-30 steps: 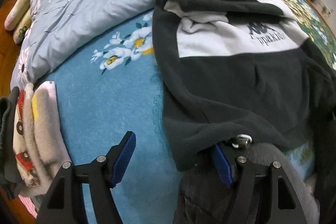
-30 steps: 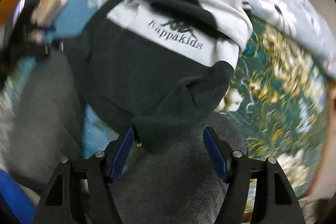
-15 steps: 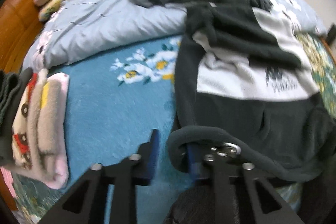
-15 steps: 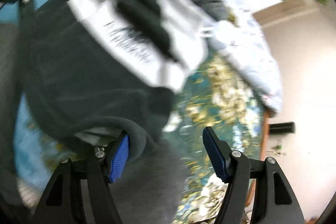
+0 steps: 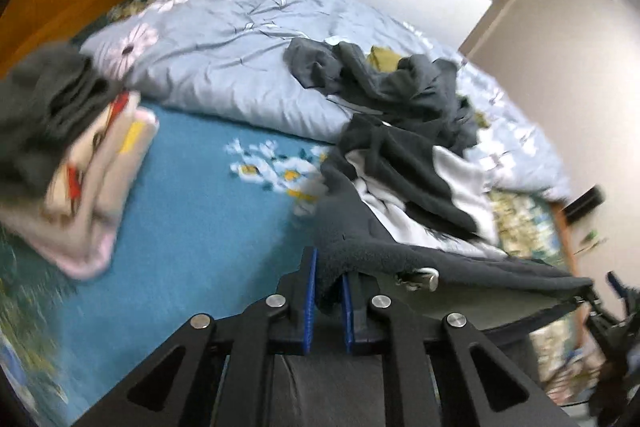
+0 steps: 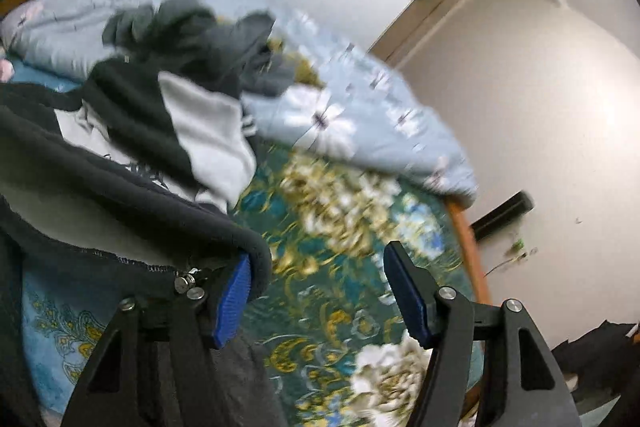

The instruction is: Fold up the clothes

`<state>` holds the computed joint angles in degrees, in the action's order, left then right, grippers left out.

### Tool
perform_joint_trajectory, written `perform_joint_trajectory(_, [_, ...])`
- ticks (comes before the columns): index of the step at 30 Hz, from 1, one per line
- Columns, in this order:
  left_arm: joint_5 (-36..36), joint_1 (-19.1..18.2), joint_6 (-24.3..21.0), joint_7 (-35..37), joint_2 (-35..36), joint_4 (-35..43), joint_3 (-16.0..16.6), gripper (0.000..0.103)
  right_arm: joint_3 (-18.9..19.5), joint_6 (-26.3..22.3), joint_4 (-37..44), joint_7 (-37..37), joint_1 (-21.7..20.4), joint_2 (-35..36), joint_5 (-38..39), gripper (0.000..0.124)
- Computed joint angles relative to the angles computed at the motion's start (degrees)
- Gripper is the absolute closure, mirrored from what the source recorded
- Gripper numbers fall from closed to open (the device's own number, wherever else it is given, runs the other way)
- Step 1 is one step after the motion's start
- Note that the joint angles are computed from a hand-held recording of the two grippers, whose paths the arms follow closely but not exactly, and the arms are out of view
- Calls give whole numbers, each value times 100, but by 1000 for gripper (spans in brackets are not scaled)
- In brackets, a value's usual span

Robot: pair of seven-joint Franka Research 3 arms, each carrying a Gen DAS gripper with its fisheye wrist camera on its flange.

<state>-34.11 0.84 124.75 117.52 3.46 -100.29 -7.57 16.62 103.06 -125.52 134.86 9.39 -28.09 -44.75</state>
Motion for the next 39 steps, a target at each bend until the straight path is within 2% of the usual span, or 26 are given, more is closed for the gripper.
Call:
perform_joint_trajectory(2, [12,26,-37,108,-171,-255,35,91,-20,-77,-102,-6,52,-152,179,57])
perform_joint_trajectory(6, [793,-113,21,-76,1,-417,-15,91,-376,130,-451,-261,181,-223,1187,57])
perform_joint_trajectory(9, [1235,-194,115,-232,68,-477,-69,91,-567,502,-710,-295,191,-330,1943,57])
perform_joint_trajectory(13, [1390,-211,62,40,50,-441,-104,87,-783,1055,-1127,-151,1,-797,2726,57])
perform_joint_trajectory(16, [1705,-279,121,250,-24,-503,-132,76,-962,1400,-1418,-172,-122,-1062,3353,58])
perform_joint_trajectory(22, [2355,-512,515,927,-192,-745,-221,57,-810,1623,-1458,-408,-314,-1023,3888,72])
perform_joint_trajectory(25, [2824,-652,935,1200,-275,-942,-264,51,-745,1687,-1362,-567,-347,-886,3922,81])
perform_joint_trajectory(27, [3110,-729,1176,1373,-298,-1038,-281,50,-731,1731,-1317,-649,-353,-806,3946,95])
perform_joint_trajectory(30, [3352,-823,1458,1836,-320,-1141,-304,50,-754,1767,-1268,-770,-344,-733,4013,109])
perform_joint_trajectory(34, [3458,-921,1550,2348,-235,-1101,-337,50,-745,1755,-1210,-864,-347,-661,4030,112])
perform_joint_trajectory(36, [3390,-949,1327,2546,-153,-964,-360,51,-763,1760,-1218,-877,-351,-665,4064,112])
perform_joint_trajectory(37, [3363,-959,1260,2612,-131,-928,-371,59,-775,1766,-1237,-874,-351,-683,4096,112])
perform_joint_trajectory(38, [3350,-967,1269,2635,-127,-930,-379,70,-784,1768,-1255,-871,-355,-699,4122,112])
perform_joint_trajectory(39, [3395,-978,1350,2542,-124,-951,-382,94,-787,1765,-1273,-860,-363,-717,4142,113])
